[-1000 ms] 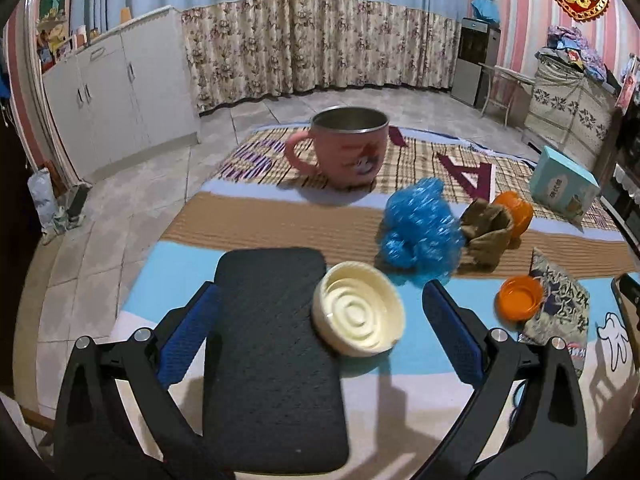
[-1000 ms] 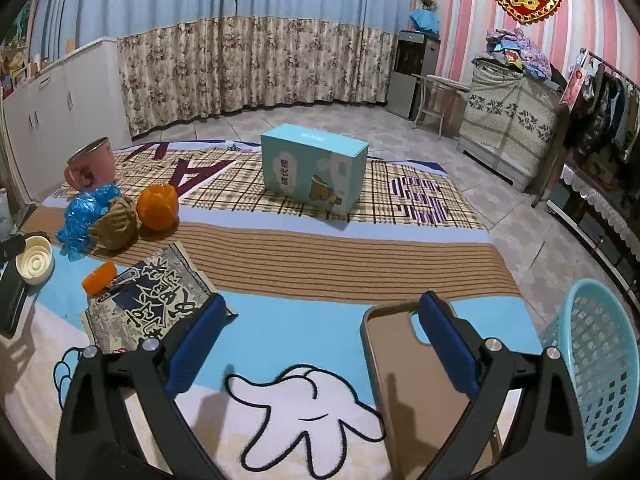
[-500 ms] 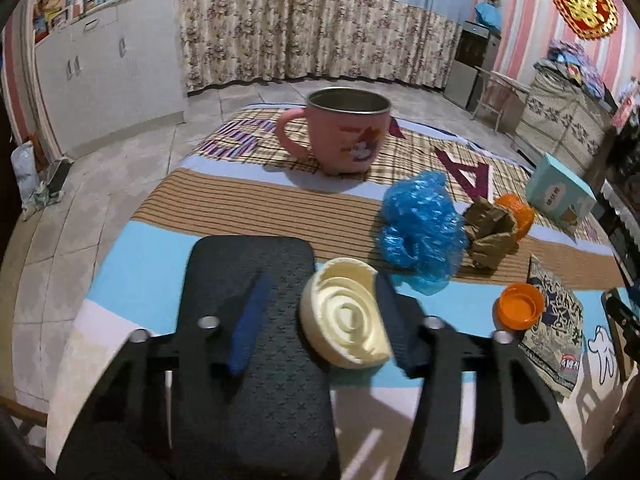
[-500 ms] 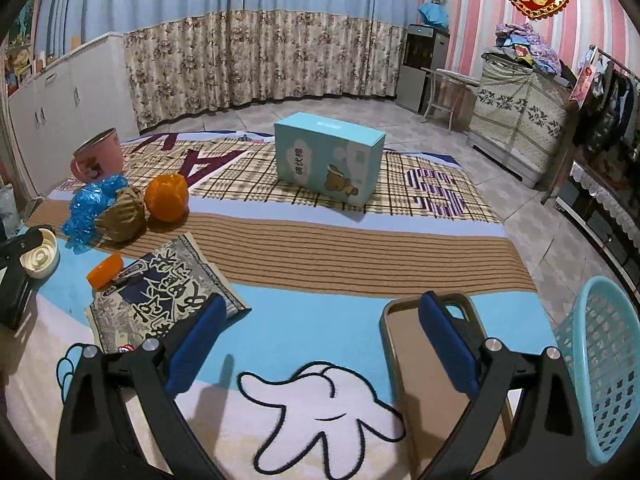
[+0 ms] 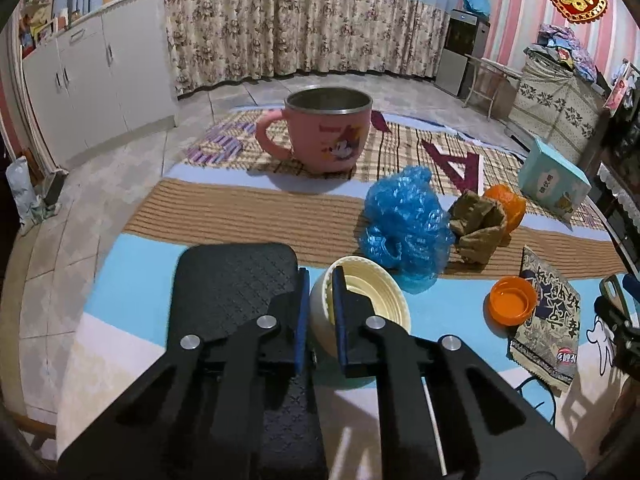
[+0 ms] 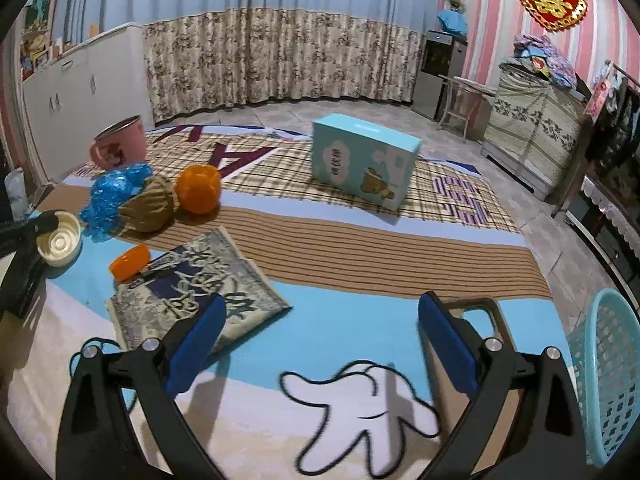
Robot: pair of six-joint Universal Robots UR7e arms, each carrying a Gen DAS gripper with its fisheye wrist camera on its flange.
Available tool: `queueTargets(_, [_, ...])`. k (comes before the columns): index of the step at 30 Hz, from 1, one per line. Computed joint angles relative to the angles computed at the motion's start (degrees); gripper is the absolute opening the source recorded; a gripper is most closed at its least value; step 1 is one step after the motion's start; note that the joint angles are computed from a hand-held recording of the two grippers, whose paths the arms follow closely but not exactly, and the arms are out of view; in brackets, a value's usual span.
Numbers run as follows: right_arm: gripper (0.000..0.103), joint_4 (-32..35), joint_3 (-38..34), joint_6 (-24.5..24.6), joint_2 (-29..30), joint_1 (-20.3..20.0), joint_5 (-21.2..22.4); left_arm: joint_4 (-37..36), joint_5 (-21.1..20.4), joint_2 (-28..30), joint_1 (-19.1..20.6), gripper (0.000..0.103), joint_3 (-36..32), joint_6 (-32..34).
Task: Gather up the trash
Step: 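Grasp the cream round plastic lid with the left gripper, then grasp the orange bottle cap with the right gripper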
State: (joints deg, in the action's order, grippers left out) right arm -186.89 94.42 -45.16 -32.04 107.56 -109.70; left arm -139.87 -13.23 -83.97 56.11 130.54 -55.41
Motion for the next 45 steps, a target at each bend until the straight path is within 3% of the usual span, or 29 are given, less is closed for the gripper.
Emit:
queueTargets(3, [0.095,0.3,0.9,-0.1,-0.2,0.5,1.0,2.7,1.6,-1.4,-1.1,0.010,0.0,-1.6])
queueTargets(8, [0.095,1.1,0.9,-1.2,0.9,2.0,1.4,14.4,3.5,-4.1,-1.8,0.010,-1.1,-9.1])
queueTargets(11, [0.095,2.8,-0.2,-0.5,2.1,2.9,1.5,9.4,3.8,-5.3,-2.0,0.010,0.2,-5.9])
queueTargets(16, [0.095,4.5,-2.2,-0.5,4.4,4.4,1.5,13.3,4.3,-8.4,-2.2,0.010,0.8,-9.3])
queueTargets(26, [0.093,5.8,-4.1,-3.8,7.9,6.5,-0.9,8.4,4.1,-11.2,-1.2,0.010,3.1,-7.4])
queueTargets(35, [0.042,9.7,-4.8,-4.9,8.2,6.8,-0.6,2.7,3.5,-10.8,-1.0,0.010,3.7,-2.8])
queueTargets(45, [0.040,9.0,-3.3,-3.1,5.1,6.1,3.3,5.3,4.2,-9.8,-2.0,0.010,2.7,-4.1])
